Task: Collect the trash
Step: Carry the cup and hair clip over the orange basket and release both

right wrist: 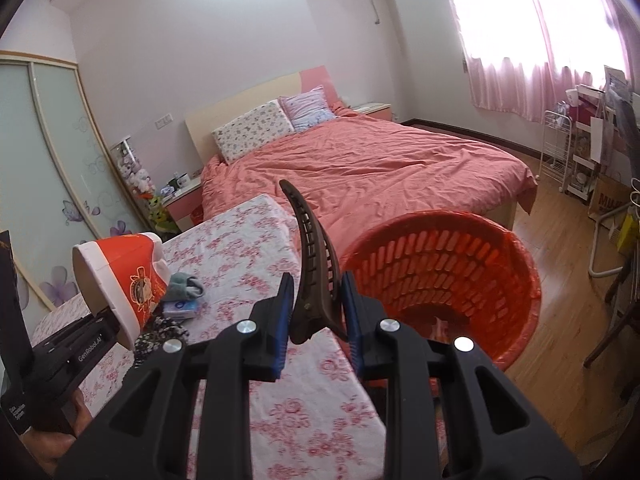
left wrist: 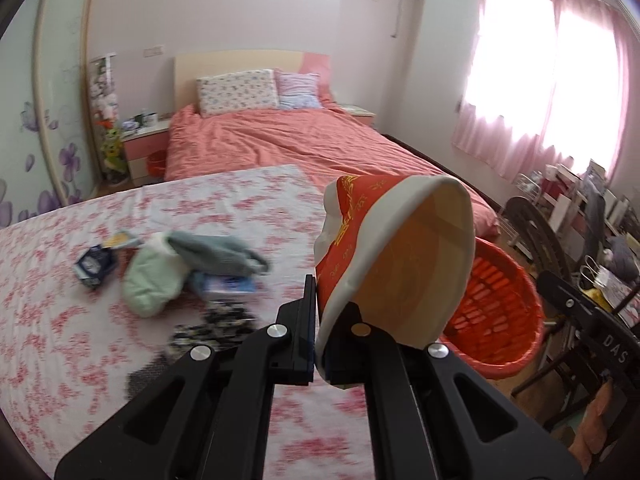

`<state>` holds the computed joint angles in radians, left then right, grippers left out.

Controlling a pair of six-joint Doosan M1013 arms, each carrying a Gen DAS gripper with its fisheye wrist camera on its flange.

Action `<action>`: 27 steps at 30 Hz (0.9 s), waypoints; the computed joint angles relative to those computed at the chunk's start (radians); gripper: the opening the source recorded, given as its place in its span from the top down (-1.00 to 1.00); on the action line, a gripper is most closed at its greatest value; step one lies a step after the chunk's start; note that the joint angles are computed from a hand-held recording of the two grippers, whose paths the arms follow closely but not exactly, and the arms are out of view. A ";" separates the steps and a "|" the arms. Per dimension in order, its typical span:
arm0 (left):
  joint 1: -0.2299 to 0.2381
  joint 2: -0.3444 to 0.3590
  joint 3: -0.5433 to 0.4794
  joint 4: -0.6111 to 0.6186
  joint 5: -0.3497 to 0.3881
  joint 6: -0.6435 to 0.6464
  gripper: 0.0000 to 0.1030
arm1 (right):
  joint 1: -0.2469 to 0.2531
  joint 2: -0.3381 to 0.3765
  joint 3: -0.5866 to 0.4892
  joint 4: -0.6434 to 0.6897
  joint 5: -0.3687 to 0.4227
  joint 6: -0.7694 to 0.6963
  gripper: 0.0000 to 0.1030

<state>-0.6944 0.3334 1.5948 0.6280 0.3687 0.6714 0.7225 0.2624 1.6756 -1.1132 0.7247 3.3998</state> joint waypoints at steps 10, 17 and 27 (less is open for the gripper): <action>-0.047 0.069 -0.085 -0.294 -0.019 0.321 0.94 | -0.048 -0.040 0.076 0.003 0.004 0.075 0.52; -0.068 0.125 -0.157 -0.464 0.019 0.503 0.94 | -0.099 -0.055 0.114 0.008 -0.036 0.118 0.52; -0.079 0.192 -0.246 -0.567 0.106 0.616 0.13 | -0.176 -0.050 0.129 0.000 -0.121 0.165 0.20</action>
